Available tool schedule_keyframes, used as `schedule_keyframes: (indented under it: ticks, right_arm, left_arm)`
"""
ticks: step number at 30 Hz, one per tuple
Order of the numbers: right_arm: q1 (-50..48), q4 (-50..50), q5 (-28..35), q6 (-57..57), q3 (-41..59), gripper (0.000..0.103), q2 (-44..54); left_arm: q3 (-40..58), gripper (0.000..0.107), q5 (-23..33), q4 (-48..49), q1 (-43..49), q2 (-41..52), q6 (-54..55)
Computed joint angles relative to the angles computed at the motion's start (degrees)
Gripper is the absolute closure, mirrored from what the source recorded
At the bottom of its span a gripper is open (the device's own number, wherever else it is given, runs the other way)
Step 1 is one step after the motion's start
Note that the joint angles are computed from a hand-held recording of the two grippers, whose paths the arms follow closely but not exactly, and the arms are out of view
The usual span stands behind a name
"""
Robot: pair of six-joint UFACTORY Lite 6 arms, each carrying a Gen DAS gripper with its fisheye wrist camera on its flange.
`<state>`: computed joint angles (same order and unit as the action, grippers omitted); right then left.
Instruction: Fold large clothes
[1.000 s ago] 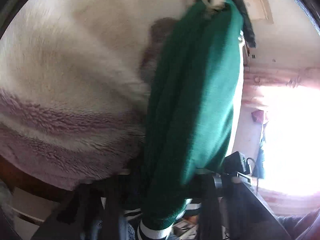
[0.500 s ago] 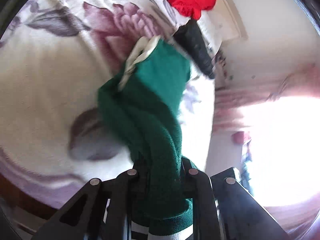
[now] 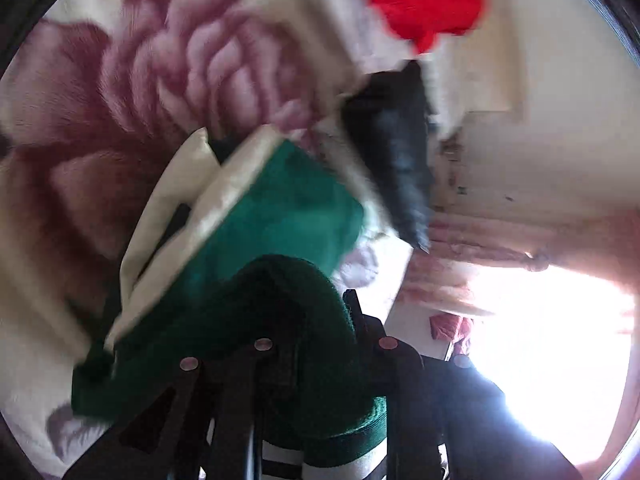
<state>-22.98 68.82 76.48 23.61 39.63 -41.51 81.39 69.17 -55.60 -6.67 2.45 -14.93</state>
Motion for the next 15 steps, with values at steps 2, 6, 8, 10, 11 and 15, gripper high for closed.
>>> schedule_keyframes:
  ticks: [2, 6, 8, 10, 11, 15]
  right_arm:
    - [-0.50, 3.71, -3.51, -4.36, -1.71, 0.057, 8.96]
    - [-0.59, 9.81, -7.41, -11.16, -1.79, 0.032, 22.17]
    - [-1.24, 13.95, -7.49, -14.02, -0.23, 0.017, 26.12]
    - [-2.73, 14.09, -5.82, -16.86, 1.70, 0.013, 28.58]
    - [-3.13, 12.77, -5.08, -17.29, 3.03, 0.013, 29.12]
    - [-9.27, 4.53, -2.02, -17.68, 6.04, 0.013, 24.15]
  left_arm:
    - [2.01, 0.084, 1.08, -1.72, 0.43, 7.90, 0.66]
    - [-2.91, 0.066, 1.22, -10.60, 3.83, 11.42, 3.21]
    - [-6.50, 0.059, 1.55, -16.30, 5.86, 11.03, 6.42]
    - [-7.39, 0.056, 2.03, -19.78, 7.60, 10.32, 8.64]
    - [-8.69, 0.055, 2.22, -21.13, 8.72, 8.67, 10.82]
    - [-4.22, 0.043, 1.73, -17.17, 13.42, 4.71, 15.27]
